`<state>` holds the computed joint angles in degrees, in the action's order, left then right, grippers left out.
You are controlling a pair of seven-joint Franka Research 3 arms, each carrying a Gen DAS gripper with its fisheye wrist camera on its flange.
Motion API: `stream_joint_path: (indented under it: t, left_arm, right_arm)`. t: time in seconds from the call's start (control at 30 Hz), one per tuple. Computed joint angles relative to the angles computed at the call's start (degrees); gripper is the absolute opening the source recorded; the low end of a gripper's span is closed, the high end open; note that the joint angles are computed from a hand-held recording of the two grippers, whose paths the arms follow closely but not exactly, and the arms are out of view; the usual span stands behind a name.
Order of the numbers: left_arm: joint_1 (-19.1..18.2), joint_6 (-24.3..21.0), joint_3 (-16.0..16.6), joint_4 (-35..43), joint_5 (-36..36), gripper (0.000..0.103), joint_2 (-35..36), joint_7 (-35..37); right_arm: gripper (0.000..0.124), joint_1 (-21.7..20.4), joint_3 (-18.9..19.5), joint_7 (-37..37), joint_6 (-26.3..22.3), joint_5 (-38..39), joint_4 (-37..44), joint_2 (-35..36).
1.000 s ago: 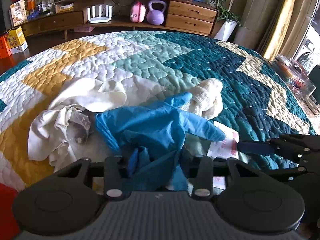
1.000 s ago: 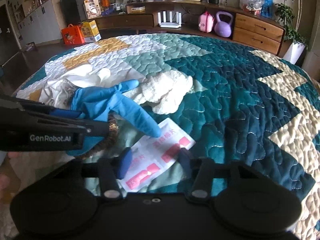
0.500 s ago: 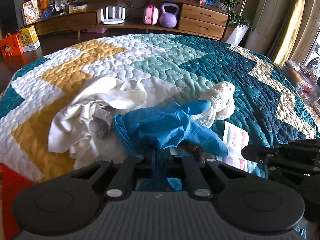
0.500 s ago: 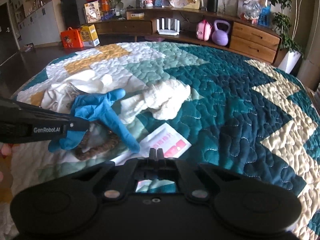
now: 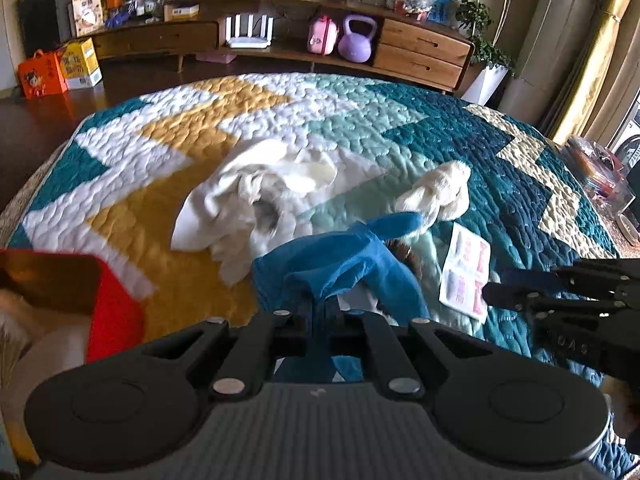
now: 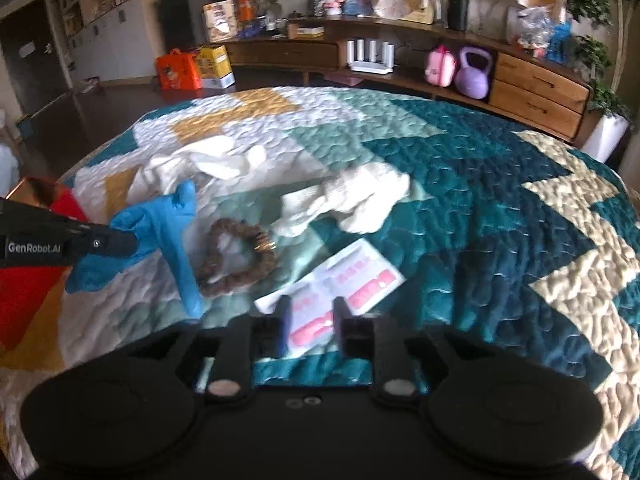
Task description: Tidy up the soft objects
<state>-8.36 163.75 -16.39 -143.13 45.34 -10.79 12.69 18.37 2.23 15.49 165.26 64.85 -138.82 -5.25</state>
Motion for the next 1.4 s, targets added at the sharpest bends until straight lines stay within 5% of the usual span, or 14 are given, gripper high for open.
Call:
stream_joint_path:
  t: [0.1,0.27,0.73,0.93,1.23,1.4]
  left_arm:
    - [-0.14,0.0,-0.04,-0.75,-0.46,0.005,-0.48,0.1]
    - [-0.14,1.2,-0.06,-0.99,-0.79,0.005,0.06,0.16]
    - [0.09,2.89,0.52,-1.25,-1.48,0.005,0.84,1.0]
    - [0.31,3.06,0.3,-1.58,-1.93,0.005,0.38,1.31]
    - [0.65,3.87,0.29,-2.65,-3.08,0.005,-0.58,1.91]
    - [1.2,4.58,-0.22,-2.68,-2.72,0.005,-0.34,1.53]
  right_arm:
    - [0.058,0.93,0.63,-2.77,1.75,1.16,-0.47,0.31]
    - [0.06,2.07,2.1,-3.84,5.29,-0.84,-0.18,2.58]
    - [0.037,1.3,3.51,-3.16,7.23,-0.51,1.56,5.33]
    - [0.0,1.03,3.08,-0.5,3.48,-2.82,0.74,3.67]
    - [0.0,2.13,2.11,-4.84,5.81,2.58,-0.81,1.67]
    - [0.042,3.35,2.17,-7.98,8.13,3.19,-1.5,1.48]
